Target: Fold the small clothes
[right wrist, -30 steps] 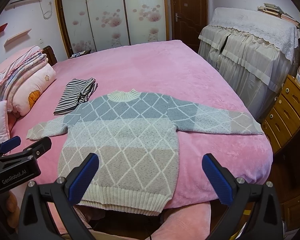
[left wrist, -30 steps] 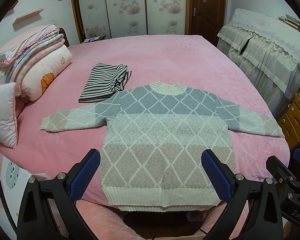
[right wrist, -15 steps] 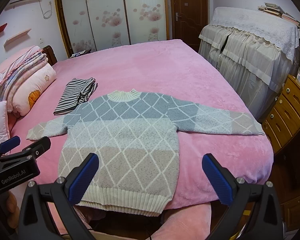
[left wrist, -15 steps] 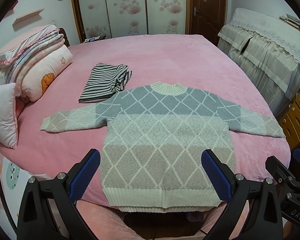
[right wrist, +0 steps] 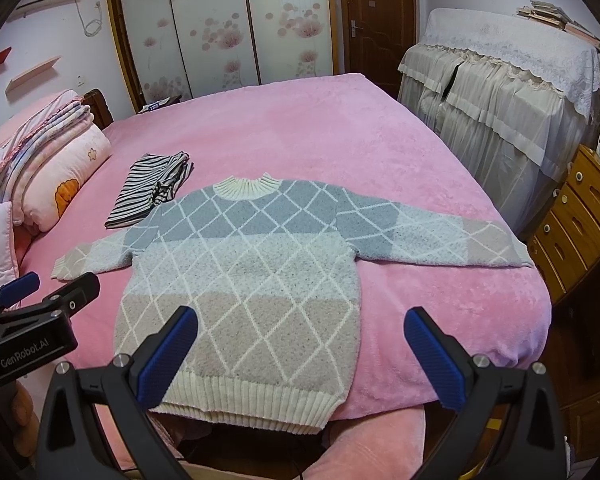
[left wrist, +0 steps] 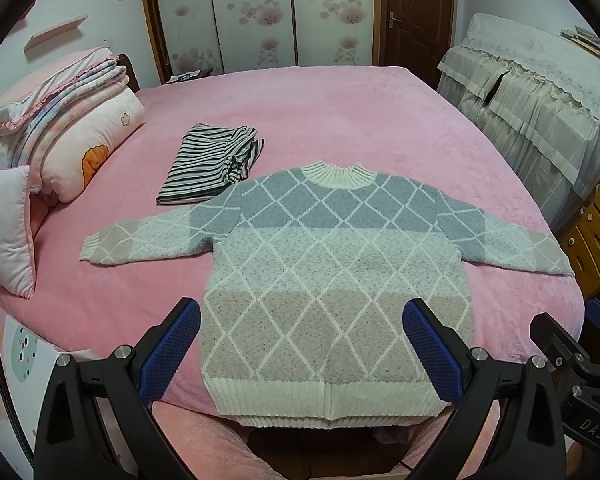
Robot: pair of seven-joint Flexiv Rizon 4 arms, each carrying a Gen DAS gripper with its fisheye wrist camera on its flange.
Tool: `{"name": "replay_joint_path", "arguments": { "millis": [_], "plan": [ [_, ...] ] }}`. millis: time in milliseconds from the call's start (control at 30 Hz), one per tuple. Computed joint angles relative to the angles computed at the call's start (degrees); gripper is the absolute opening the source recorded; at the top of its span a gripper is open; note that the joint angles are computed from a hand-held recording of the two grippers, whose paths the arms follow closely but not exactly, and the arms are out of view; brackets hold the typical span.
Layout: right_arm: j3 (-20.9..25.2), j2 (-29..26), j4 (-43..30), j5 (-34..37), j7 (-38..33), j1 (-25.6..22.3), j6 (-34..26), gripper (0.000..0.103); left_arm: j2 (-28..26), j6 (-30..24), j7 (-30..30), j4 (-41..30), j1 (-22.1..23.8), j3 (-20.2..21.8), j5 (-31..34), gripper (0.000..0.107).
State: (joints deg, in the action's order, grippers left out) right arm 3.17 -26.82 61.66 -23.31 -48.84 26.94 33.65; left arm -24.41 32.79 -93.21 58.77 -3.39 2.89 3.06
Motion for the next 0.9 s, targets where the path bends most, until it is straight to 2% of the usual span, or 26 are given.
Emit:
{"name": "replay_joint_path", "arguments": {
  "millis": [267,700,900],
  "plan": [
    [-0.3,-0.4,0.0,-0.1,-0.1,-0.5,0.9,0.103,-1.3,-0.3,-1.0,-2.3,-0.4,0.1,0.6,0.101],
    [-1.1,-0.5,-0.3,-2.0,-4.1,-1.2,4.3,0.103,-3.9,-2.1,-2.0,-7.4,-1.6,0.0,0.9,0.101],
    [-0.7,-0.5,-1.1,-0.2,-6.4,-2.4,7.0,0.103,-5.1,-2.9,-2.3,-10.1,-2.1,-0.3,0.6,0.101]
  ]
}}
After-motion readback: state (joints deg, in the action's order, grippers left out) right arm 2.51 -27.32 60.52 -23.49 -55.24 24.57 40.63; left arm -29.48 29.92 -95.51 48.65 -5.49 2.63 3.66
